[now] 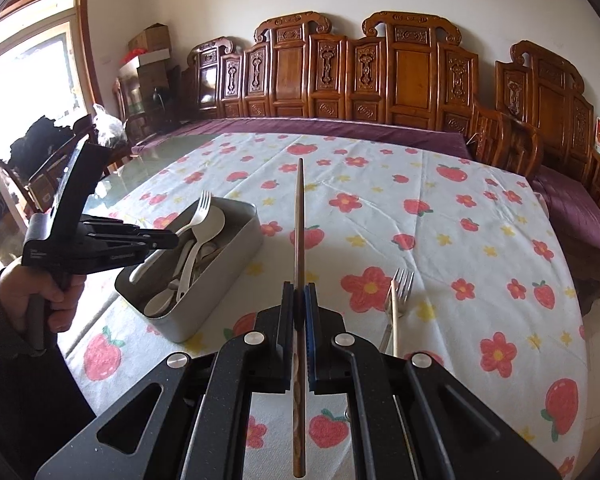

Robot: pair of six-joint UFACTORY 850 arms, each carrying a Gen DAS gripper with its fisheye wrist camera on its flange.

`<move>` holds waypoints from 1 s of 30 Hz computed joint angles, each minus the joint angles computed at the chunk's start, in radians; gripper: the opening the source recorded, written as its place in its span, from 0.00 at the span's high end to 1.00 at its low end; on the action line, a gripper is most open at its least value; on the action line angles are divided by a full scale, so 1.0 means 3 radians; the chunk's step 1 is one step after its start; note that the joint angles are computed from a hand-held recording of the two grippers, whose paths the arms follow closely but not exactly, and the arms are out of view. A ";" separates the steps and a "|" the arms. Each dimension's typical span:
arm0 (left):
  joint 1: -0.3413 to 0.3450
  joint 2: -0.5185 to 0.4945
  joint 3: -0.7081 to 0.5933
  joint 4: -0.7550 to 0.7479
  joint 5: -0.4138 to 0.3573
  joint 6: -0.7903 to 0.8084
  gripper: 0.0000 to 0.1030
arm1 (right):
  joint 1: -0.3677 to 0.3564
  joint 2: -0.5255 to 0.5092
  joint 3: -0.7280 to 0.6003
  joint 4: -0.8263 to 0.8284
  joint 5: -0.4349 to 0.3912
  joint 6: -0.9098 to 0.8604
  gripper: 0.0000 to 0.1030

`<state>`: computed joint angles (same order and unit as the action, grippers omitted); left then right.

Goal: Organize utensils
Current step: 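Carry the white plastic fork into the tray and open the left gripper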

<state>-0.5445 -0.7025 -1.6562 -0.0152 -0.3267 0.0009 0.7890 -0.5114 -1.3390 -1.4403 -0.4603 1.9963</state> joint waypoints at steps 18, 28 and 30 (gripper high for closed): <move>0.0080 -0.0046 0.0014 -0.1131 0.0024 0.1126 0.93 | -0.0008 -0.0528 -0.0653 0.0583 0.0197 -0.0615 0.94; 0.0197 0.0222 0.0262 -0.1555 0.0227 0.1547 0.78 | 0.0033 -0.0716 -0.1049 0.1066 0.0170 -0.1077 0.94; 0.0246 0.0291 0.0325 -0.1707 0.0276 0.1680 0.77 | 0.0045 -0.0791 -0.1179 0.1215 0.0169 -0.1213 0.94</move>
<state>-0.4707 -0.6153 -1.5587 -0.5274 -0.2440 0.5050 0.8024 -0.7488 -1.6928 -1.0758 -0.4097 1.6322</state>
